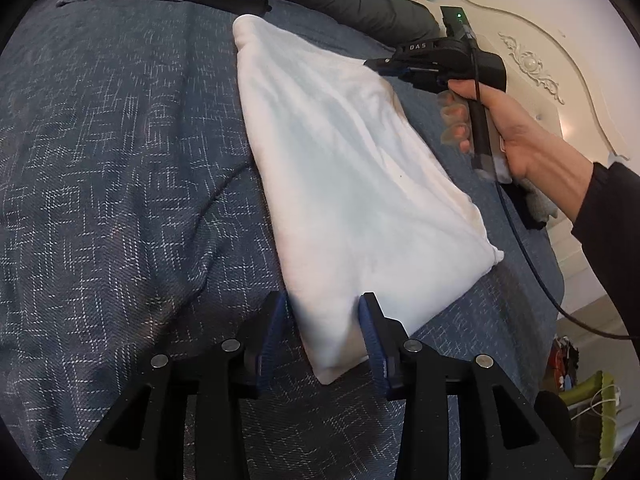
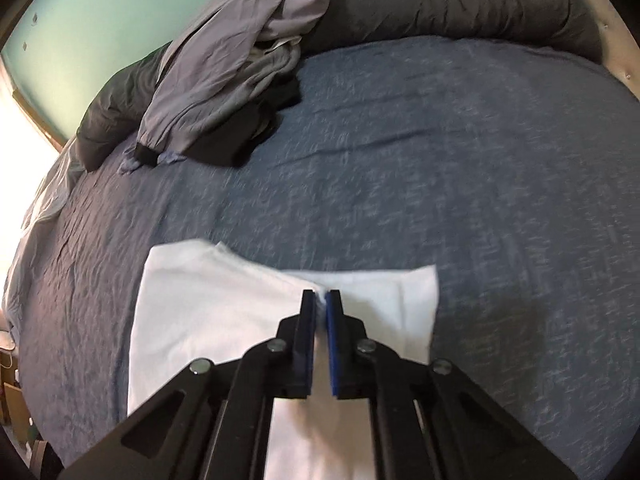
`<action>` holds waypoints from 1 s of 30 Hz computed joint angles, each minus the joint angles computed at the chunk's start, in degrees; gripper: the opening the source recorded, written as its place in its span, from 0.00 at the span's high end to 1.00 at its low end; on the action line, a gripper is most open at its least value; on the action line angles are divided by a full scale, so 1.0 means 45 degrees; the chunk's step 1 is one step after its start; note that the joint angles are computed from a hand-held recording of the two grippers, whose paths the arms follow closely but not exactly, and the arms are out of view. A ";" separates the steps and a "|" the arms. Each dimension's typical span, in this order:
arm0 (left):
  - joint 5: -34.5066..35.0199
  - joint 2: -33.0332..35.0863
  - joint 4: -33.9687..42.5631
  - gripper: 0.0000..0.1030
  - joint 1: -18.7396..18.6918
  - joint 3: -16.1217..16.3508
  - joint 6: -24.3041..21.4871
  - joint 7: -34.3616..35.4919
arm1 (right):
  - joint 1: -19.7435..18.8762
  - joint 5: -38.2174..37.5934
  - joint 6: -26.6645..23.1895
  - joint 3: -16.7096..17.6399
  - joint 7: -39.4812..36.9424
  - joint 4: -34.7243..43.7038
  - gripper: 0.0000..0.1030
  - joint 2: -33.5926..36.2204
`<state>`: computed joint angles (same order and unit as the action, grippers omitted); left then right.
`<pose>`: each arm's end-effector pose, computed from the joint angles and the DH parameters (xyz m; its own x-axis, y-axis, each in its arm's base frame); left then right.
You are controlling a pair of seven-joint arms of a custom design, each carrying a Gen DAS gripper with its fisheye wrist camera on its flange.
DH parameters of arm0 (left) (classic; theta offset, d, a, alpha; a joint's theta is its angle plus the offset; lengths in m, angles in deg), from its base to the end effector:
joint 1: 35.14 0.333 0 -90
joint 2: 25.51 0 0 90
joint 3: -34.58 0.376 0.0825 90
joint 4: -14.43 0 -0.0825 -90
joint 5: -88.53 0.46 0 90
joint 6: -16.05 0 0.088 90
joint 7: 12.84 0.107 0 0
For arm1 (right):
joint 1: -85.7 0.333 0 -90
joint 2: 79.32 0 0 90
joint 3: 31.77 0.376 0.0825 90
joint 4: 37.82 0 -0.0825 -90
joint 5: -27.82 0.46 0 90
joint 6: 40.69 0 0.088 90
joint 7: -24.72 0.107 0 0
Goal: Fold clothes
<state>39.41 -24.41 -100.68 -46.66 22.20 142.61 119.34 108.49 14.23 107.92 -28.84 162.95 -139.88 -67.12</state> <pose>0.5840 -0.2857 0.4995 -0.6402 -0.5753 0.5091 -0.7676 0.4537 -0.4526 0.6715 0.3252 0.5303 -0.1466 -0.9515 -0.2706 -0.8131 0.2717 -0.5149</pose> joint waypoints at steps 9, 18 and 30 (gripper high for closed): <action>0.0064 -0.0304 -0.0366 0.59 -0.0045 -0.0011 -0.0004 0.0095 | -0.0098 -0.0094 -0.2763 0.0136 -0.2725 0.2254 0.95 0.1279; 0.0063 -0.0210 -0.0341 0.59 -0.0067 0.0088 -0.0129 0.0209 | 0.0317 -0.1049 -0.2586 -0.0468 -0.2009 0.1609 0.89 0.0660; 0.0209 -0.0096 -0.0100 0.59 0.0019 0.0057 -0.0170 0.0044 | -0.0455 0.3300 0.0393 0.0772 -0.3449 -0.2658 0.65 -0.2163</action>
<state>40.35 -24.84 -101.13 -46.58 22.46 141.85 119.53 106.44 29.07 109.69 -25.36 147.43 -151.83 -76.85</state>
